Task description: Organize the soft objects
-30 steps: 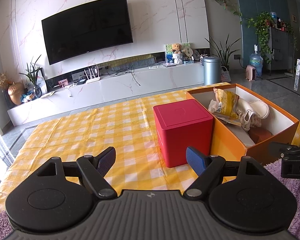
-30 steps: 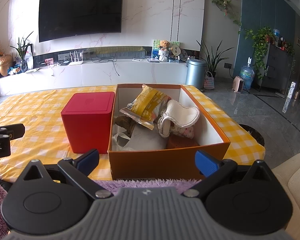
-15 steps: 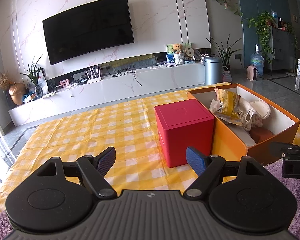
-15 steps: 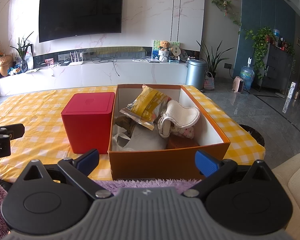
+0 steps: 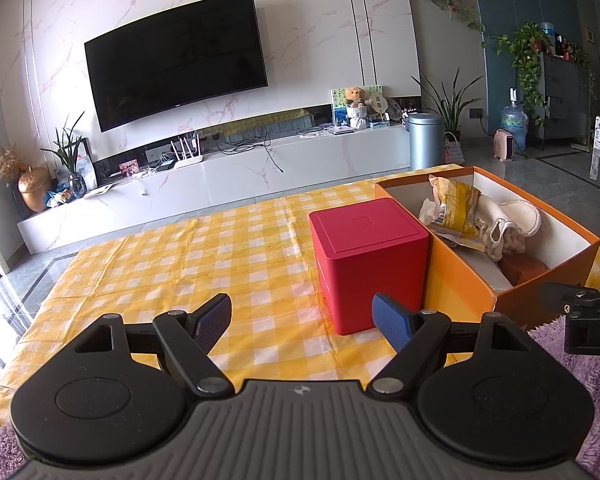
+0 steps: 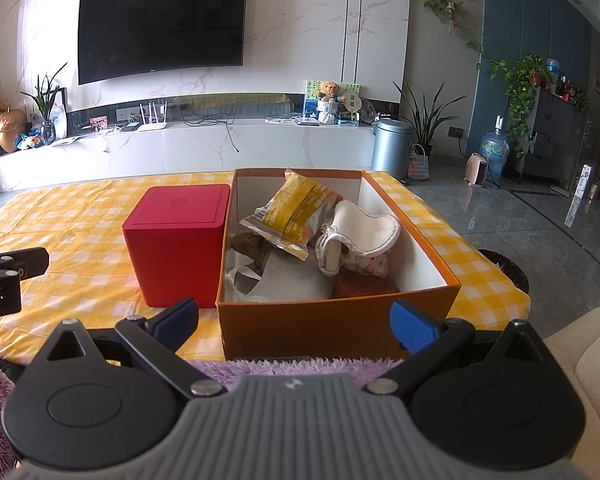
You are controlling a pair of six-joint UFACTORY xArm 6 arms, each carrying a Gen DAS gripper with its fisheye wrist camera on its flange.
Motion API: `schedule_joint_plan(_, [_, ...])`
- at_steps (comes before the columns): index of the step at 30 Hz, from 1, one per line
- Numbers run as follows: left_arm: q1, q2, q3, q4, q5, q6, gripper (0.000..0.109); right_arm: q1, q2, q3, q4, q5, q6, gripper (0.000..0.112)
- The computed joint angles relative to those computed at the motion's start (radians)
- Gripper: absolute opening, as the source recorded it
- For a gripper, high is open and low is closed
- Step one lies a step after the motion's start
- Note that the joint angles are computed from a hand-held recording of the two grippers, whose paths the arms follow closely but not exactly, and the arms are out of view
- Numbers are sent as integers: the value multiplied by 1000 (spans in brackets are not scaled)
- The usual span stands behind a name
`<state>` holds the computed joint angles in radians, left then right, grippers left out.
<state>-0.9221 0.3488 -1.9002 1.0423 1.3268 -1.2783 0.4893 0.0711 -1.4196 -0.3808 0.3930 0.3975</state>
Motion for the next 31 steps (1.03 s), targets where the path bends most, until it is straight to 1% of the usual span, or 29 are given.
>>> schedule_joint_plan(31, [-2, -13, 11, 7, 7, -4, 94, 0, 0, 1, -3, -1, 3, 100])
